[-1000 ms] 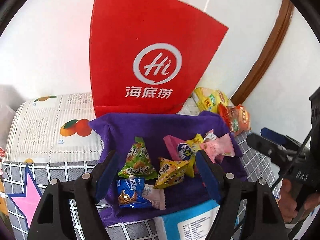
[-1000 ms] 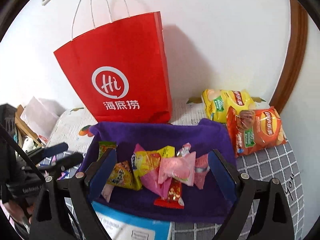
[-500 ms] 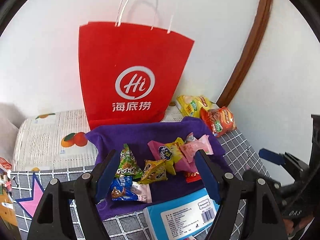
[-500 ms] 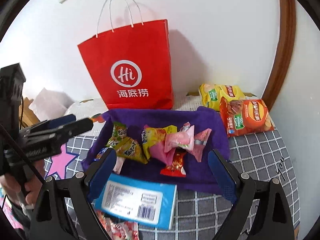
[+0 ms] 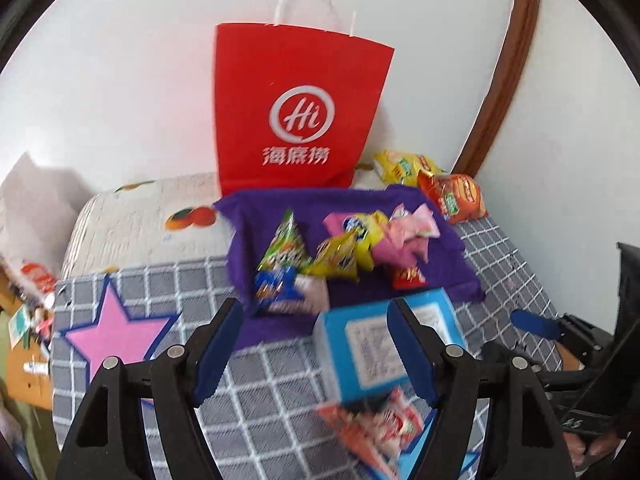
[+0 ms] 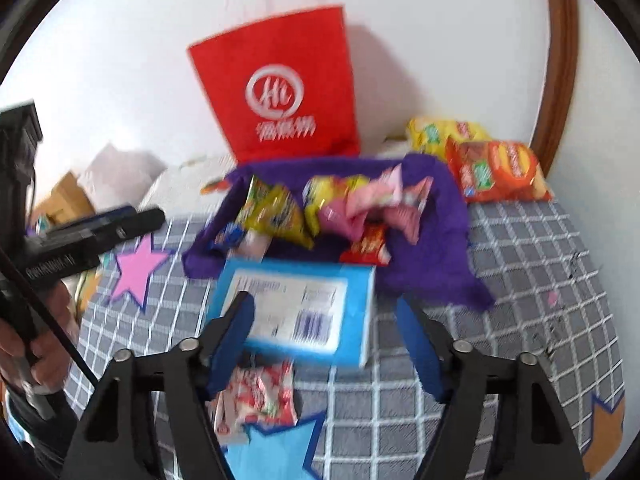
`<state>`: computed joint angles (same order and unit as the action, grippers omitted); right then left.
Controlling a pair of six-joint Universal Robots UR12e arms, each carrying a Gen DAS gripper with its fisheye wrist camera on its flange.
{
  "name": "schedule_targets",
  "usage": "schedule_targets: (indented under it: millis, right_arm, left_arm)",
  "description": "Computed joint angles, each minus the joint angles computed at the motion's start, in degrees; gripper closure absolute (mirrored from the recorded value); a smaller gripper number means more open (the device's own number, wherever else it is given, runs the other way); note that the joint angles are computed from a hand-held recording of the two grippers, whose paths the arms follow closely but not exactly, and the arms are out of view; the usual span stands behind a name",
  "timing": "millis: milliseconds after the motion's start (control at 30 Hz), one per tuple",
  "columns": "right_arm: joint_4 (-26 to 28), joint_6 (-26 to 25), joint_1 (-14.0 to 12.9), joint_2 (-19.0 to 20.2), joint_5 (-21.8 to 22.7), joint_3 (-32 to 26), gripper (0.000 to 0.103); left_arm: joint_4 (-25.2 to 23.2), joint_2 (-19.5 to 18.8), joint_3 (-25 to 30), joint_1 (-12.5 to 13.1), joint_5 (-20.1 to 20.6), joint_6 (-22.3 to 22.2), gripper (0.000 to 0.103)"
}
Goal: Organize snacks
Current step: 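Move both tools back toward the strawberry candy packets beside the tissue box, then grasp the strawberry candy bag with the right tool while the left tool grasps the bear lollipop packet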
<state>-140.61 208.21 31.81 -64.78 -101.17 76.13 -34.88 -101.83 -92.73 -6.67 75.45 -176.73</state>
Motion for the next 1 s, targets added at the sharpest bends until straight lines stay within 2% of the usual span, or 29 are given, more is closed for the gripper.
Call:
schedule_targets:
  millis: [167,367,800,867,1000]
  right_arm:
    - [1.19,-1.57,1.78,1.10,0.18,0.51,0.033]
    - [2.33,-1.00,2.48,2.61,3.13,0.64,0.033]
    - [6.27,2.32,2.17,5.84,7.95,-1.37,0.032]
    - [6.22,1.67,2.53,6.38,6.84,-1.97,0.027]
    - [8.59,-1.13,3.73,7.77,2.73,-4.16,0.026]
  left_arm:
    - [0.13,2.55,-3.71,0.74,0.67,0.07,0.031]
    - [0.66,4.36,-6.93,1.30,1.52,0.67,0.031]
    - [-1.49,4.99,-9.67,3.61,1.04,-0.17,0.031]
    - [-1.68,4.96,-9.82,3.85,0.71,-0.47,0.031]
    - [-2.05,4.93,-10.17,3.97,0.12,-0.46,0.031]
